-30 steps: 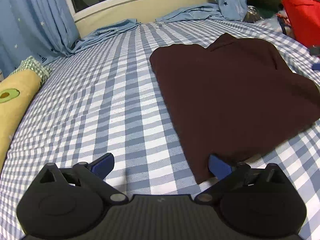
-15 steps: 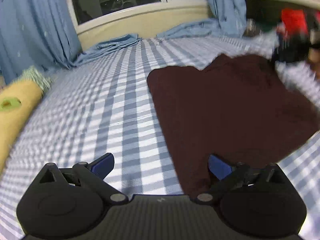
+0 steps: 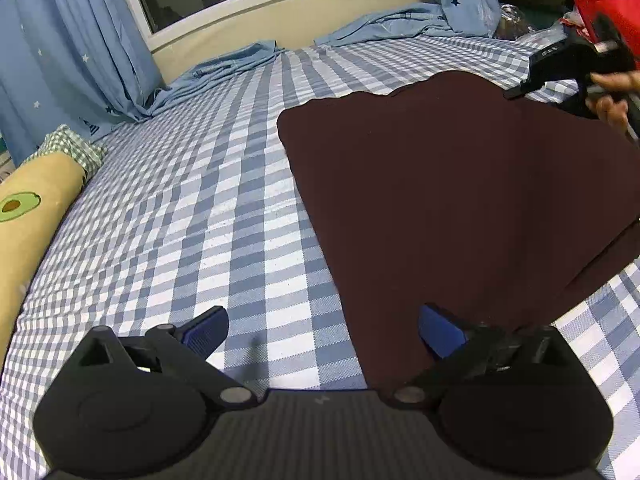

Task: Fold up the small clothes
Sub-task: 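Fold that side over the middle with the right tool and release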

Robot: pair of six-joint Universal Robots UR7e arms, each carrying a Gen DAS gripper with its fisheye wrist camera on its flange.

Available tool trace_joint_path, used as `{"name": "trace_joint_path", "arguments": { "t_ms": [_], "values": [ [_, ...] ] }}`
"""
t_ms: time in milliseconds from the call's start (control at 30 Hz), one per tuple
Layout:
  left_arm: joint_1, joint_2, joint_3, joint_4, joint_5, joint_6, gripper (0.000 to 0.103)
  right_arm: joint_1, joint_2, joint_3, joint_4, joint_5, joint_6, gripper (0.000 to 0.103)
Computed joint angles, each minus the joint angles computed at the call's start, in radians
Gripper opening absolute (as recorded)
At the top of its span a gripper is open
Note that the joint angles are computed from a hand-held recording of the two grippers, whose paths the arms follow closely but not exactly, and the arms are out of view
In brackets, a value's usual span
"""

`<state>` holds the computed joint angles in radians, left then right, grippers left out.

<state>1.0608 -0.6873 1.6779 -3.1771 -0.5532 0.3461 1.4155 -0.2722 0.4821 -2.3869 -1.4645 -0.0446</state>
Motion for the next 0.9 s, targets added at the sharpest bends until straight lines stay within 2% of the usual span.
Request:
{"name": "trace_joint_path", "arguments": {
  "t_ms": [33,67,133,267,333,433,500,567,600,667,733,867,900],
  "values": [
    [0.001,-0.005,0.001,0.010,-0.003,-0.006,0.103,-0.009,-0.025,0.049,-0.038,0.035,0.018,0.048],
    [0.003,-0.009,0.002,0.017,-0.006,-0.012,0.103,-0.017,-0.052,0.097,-0.061,0.061,0.026,0.051],
    [0.003,-0.021,0.012,0.021,-0.012,-0.025,0.102,-0.017,-0.118,0.200,-0.118,0.052,-0.010,0.055],
    [-0.008,-0.066,0.060,-0.005,-0.019,-0.035,0.102,-0.007,-0.317,0.507,-0.193,0.029,-0.235,0.055],
    [-0.012,-0.101,0.093,0.001,-0.024,-0.066,0.102,-0.001,-0.408,0.660,-0.216,0.040,-0.329,0.055],
    [-0.020,-0.159,0.151,0.025,-0.032,-0.118,0.102,0.003,-0.511,0.871,-0.299,0.029,-0.420,0.053],
    [-0.027,-0.189,0.190,0.016,-0.026,-0.144,0.102,0.007,-0.539,0.958,-0.366,0.015,-0.451,0.051],
    [-0.036,-0.224,0.225,0.034,-0.028,-0.191,0.102,0.000,-0.545,0.999,-0.397,0.034,-0.440,0.049],
    [-0.040,-0.245,0.247,0.041,-0.033,-0.215,0.102,-0.003,-0.542,1.001,-0.384,0.043,-0.422,0.044],
    [-0.048,-0.285,0.289,0.045,-0.037,-0.257,0.102,-0.003,-0.539,1.007,-0.373,0.048,-0.404,0.028],
    [-0.056,-0.322,0.321,0.050,-0.033,-0.288,0.102,-0.006,-0.547,1.016,-0.363,0.064,-0.373,0.020],
    [-0.069,-0.361,0.351,0.031,-0.010,-0.300,0.102,-0.046,-0.577,1.049,-0.378,0.194,-0.271,0.018],
    [-0.069,-0.365,0.350,0.037,-0.010,-0.302,0.102,-0.050,-0.571,1.042,-0.377,0.179,-0.261,0.018]
  ]
}}
